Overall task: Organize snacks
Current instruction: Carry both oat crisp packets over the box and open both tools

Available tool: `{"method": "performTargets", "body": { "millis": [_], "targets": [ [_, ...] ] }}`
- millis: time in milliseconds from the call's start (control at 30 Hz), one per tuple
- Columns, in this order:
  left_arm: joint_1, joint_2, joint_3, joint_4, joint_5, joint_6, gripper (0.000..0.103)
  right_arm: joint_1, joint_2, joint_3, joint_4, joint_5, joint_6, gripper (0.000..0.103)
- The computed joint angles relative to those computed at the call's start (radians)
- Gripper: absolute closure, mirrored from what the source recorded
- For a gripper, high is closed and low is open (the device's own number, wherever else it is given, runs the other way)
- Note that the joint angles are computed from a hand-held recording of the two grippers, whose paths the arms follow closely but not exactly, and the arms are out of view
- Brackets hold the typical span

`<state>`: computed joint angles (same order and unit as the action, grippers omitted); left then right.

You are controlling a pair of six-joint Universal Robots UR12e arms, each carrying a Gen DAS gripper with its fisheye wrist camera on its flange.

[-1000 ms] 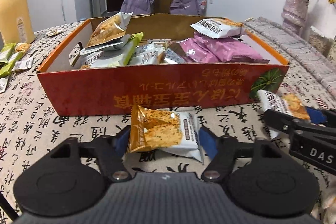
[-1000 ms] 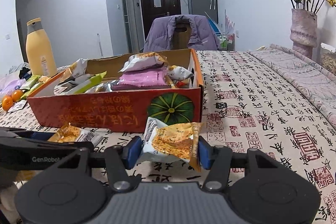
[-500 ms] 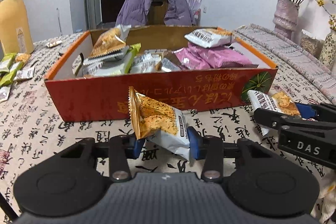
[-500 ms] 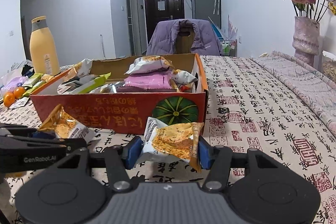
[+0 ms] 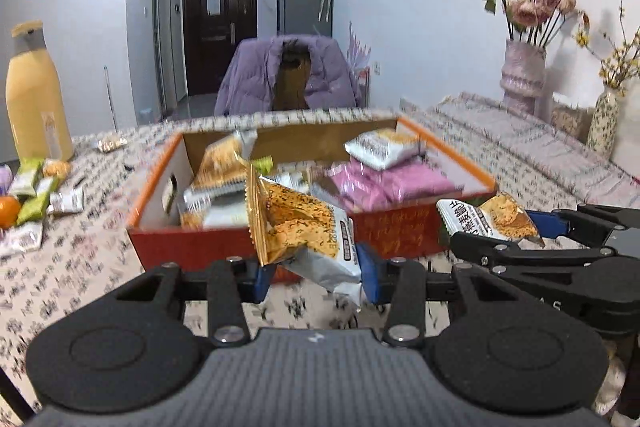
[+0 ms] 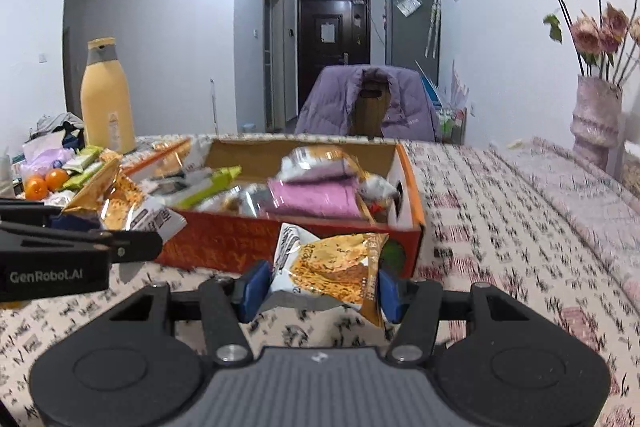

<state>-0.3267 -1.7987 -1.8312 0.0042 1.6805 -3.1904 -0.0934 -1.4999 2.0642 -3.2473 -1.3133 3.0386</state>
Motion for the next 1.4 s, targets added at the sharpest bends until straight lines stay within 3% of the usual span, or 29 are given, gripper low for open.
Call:
{"method": "performTargets", "body": {
  "millis": [500, 1000, 1200, 1400],
  "targets": [
    [0.016, -0.038, 0.083, 0.130, 0.047, 0.037, 0.059, 0.040, 0.058, -0.115, -0.057, -0.023, 0.002, 0.047],
    [0.045, -0.131, 0.207, 0.106, 0.067, -0.031, 0.059, 0.074, 0.172, -0.271, -0.012, -0.082, 0.047, 0.047],
    [0.061, -0.165, 0.209, 0.120, 0.051, -0.059, 0.059, 0.070, 0.208, -0.261, -0.091, -0.056, 0.057, 0.047],
    [0.073, -0.171, 0.202, 0.114, 0.030, -0.058, 0.059, 0.064, 0.218, -0.267, -0.036, -0.052, 0.054, 0.039]
  ]
}}
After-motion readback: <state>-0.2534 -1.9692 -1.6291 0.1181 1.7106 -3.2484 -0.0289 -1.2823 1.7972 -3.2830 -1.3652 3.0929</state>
